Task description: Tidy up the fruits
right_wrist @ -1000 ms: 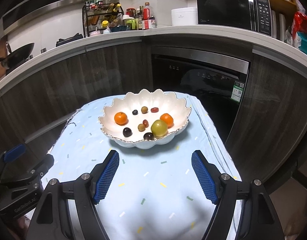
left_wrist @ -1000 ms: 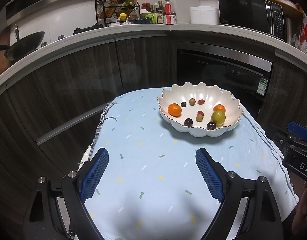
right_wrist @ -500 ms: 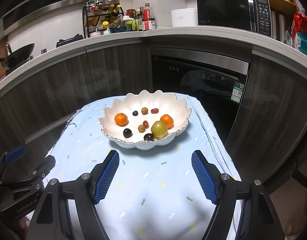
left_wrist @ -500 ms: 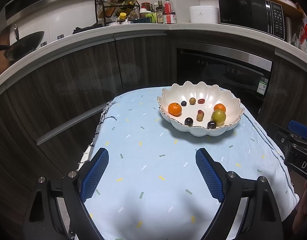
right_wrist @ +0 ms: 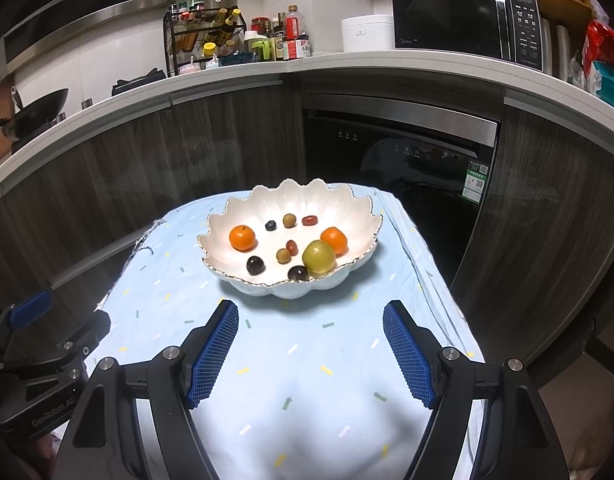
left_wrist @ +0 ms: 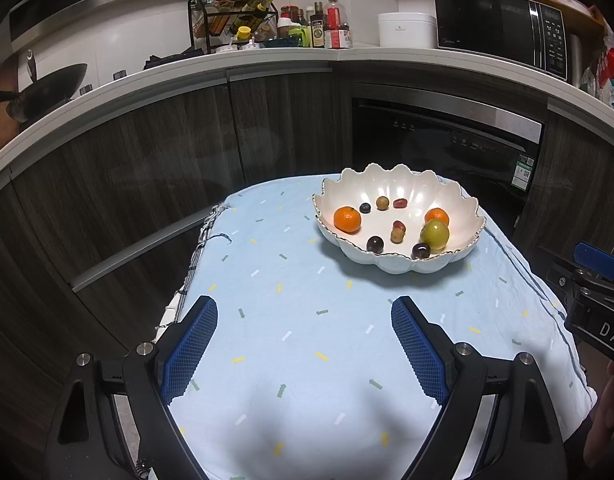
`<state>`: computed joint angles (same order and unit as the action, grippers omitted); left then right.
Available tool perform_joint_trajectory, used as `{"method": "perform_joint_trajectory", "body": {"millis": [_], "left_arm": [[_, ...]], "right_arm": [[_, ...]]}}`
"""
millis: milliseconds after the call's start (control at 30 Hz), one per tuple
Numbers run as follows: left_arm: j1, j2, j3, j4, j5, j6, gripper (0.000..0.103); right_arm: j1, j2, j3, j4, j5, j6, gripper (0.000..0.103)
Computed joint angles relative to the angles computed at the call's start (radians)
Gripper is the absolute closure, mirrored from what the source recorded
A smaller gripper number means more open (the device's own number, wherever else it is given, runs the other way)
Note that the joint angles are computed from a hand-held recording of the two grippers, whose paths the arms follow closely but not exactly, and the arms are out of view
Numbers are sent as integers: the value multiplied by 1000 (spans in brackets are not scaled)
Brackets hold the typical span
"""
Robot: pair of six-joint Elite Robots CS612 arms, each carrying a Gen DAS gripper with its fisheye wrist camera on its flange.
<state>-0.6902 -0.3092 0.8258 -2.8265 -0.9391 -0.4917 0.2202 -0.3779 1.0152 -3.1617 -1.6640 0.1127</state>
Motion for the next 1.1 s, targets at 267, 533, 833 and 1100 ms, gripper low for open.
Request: {"method": "perform_joint_trajectory", "body": {"millis": [267, 533, 833, 1100], "left_arm": [[0, 0, -2, -2, 0, 3, 14], [-1, 1, -3, 1, -2, -1, 14], [1, 1, -3, 10, -11, -10, 14], [1, 0, 0, -3, -16, -9, 14]], "right_arm": [[-1, 0, 0, 2, 1, -1, 27], [0, 0, -1, 5, 0, 1, 27], [1, 1, -1, 7, 1, 3, 27], [0, 0, -1, 10, 2, 7, 27]]}}
